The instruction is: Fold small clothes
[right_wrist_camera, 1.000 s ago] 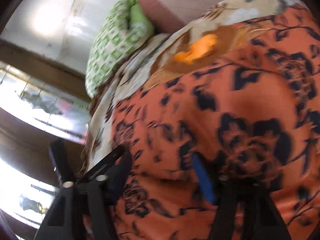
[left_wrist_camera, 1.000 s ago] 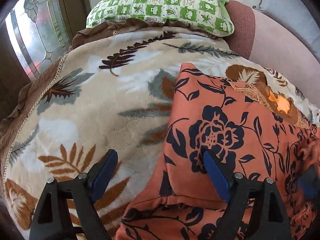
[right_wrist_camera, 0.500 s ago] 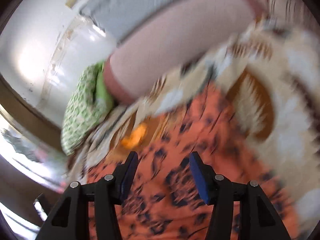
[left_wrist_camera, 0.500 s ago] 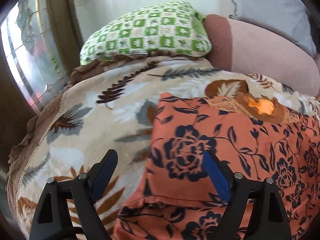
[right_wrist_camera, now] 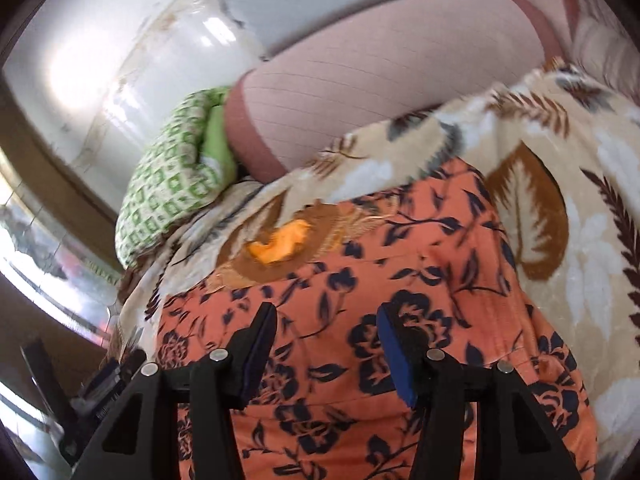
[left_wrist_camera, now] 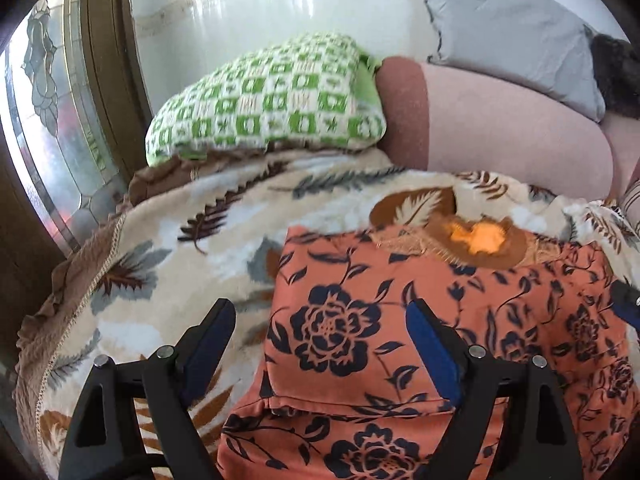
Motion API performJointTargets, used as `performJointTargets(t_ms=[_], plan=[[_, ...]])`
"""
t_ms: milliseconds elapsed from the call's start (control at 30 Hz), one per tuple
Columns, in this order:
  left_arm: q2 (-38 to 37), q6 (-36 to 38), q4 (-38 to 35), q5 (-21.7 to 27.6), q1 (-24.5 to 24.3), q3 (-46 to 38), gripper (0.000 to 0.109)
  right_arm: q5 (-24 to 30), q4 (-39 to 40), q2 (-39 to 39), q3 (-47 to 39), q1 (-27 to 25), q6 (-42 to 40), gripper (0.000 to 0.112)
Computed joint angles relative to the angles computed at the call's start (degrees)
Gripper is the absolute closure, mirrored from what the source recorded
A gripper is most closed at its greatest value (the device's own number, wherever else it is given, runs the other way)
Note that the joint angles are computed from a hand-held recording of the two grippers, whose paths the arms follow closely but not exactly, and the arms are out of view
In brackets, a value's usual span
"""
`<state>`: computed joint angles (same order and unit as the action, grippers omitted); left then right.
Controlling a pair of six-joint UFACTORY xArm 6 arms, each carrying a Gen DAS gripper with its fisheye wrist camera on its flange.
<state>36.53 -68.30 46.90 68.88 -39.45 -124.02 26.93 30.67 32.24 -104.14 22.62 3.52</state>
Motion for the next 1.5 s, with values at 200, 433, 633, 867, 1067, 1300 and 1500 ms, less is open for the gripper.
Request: performJointTargets(t_ms=[200, 433, 633, 867, 1067, 1300, 1500], plan=[[-2.8, -2.2, 1.5, 0.2, -0.8, 2.3, 0.021, -3.6, -12.6, -3.9, 4.5, 3.0, 5.5, 0.054], [-6.7, -4.8, 3.3, -0.1, -1.9, 7.2, 0.021, -6.4, -18.3, -7.8, 9.9, 4.4, 7.8, 0.054], [-8.4, -5.9, 4.9, 0.7, -2.4, 9.3, 0.021, -8.4, -17.2, -9.2, 12.1, 5.2, 7.5, 0.054], [-8.9, -6.6, 4.9, 0.4, -1.6, 10.0, 0.021, -8.9, -19.5, -8.5, 11.2, 6.0, 8.2, 0.054], [-6.0, -4.1, 2.7, -0.5, -1.0, 6.6, 0.021, -7.6, -21.0, -6.8, 9.1, 5.4, 10.1, 0.054], [0.8, 1.6, 0.3, -0.9, -2.1, -2.7, 0.021, -6.5, -21.2, -5.6, 7.7, 4.2, 11.3, 0.054], [8.2, 8.1, -0.6, 1.2, -4.0, -14.0, 0.021, -6.6, -19.7, -5.7, 7.8, 3.4, 11.1, 0.054]])
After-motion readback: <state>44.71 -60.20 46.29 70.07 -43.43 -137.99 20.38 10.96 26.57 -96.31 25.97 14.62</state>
